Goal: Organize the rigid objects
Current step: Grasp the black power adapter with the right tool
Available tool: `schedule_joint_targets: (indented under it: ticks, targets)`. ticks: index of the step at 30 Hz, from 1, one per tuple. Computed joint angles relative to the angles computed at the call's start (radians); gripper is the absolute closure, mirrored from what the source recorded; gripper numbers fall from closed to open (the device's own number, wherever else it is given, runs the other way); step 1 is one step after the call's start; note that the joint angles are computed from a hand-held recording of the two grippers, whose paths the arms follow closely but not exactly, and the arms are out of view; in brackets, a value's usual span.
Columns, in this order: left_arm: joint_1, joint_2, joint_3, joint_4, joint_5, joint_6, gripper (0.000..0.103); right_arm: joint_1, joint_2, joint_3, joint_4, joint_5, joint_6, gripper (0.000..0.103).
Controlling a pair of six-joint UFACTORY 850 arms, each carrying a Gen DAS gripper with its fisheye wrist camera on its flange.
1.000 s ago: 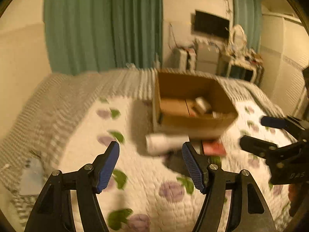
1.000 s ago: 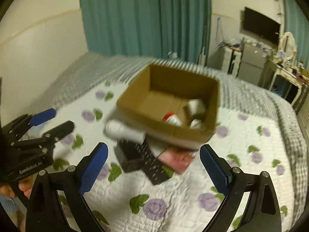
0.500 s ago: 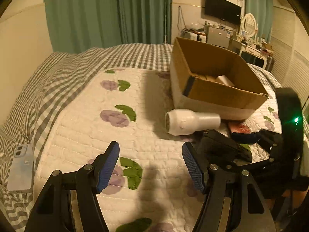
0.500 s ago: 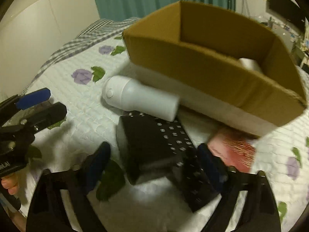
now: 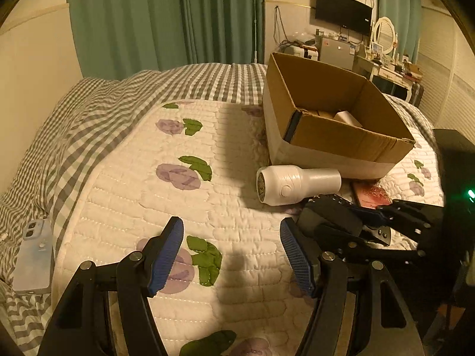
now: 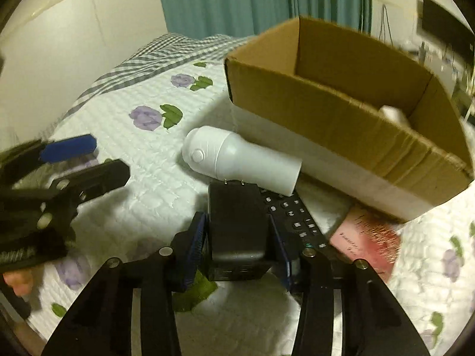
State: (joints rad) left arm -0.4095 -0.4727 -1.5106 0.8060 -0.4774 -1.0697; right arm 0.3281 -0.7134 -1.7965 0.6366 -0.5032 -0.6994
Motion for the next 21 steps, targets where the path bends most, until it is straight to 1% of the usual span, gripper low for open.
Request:
schedule_joint_targets:
  ticks: [1, 3, 4, 5, 8, 9, 11, 12, 14, 16, 19, 21]
  targets:
    - [-0.001, -0.002, -0.002, -0.001, -0.004, 0.004, 0.033, 0.003, 0.002, 0.0, -0.017, 0.005, 0.02, 0.061]
    - [-0.004, -0.004, -0.006, -0.007, -0.005, 0.015, 0.033, 0.01, 0.036, 0.047, -0.026, 0.06, 0.013, 0.063]
    - [-0.004, -0.007, -0.01, -0.012, -0.006, 0.022, 0.033, 0.01, 0.064, 0.086, 0.01, 0.097, -0.025, 0.063]
    - [-0.005, -0.011, -0.015, -0.016, -0.007, 0.028, 0.033, 0.004, 0.097, 0.135, 0.088, 0.133, -0.094, 0.064]
    - [-0.007, -0.03, -0.039, -0.052, -0.005, 0.072, 0.033, -0.025, 0.162, 0.231, 0.302, 0.186, -0.265, 0.064]
    - [-0.007, -0.038, -0.051, -0.068, -0.004, 0.09, 0.033, -0.038, 0.179, 0.257, 0.389, 0.196, -0.34, 0.064]
    - [-0.007, -0.065, -0.09, -0.11, -0.004, 0.139, 0.033, -0.072, 0.203, 0.288, 0.546, 0.189, -0.466, 0.064]
    - [-0.007, -0.077, -0.109, -0.129, -0.003, 0.161, 0.033, -0.08, 0.206, 0.292, 0.575, 0.192, -0.49, 0.064]
    - [-0.005, -0.107, -0.153, -0.205, 0.001, 0.237, 0.033, -0.089, 0.213, 0.292, 0.515, 0.242, -0.431, 0.063]
    - [-0.003, -0.131, -0.184, -0.258, 0.009, 0.298, 0.033, -0.097, 0.213, 0.288, 0.447, 0.271, -0.364, 0.063]
    - [-0.006, -0.182, -0.251, -0.295, -0.005, 0.371, 0.033, -0.117, 0.211, 0.288, 0.454, 0.277, -0.347, 0.064]
    - [-0.008, -0.217, -0.297, -0.309, -0.02, 0.413, 0.033, -0.125, 0.207, 0.282, 0.4, 0.277, -0.289, 0.064]
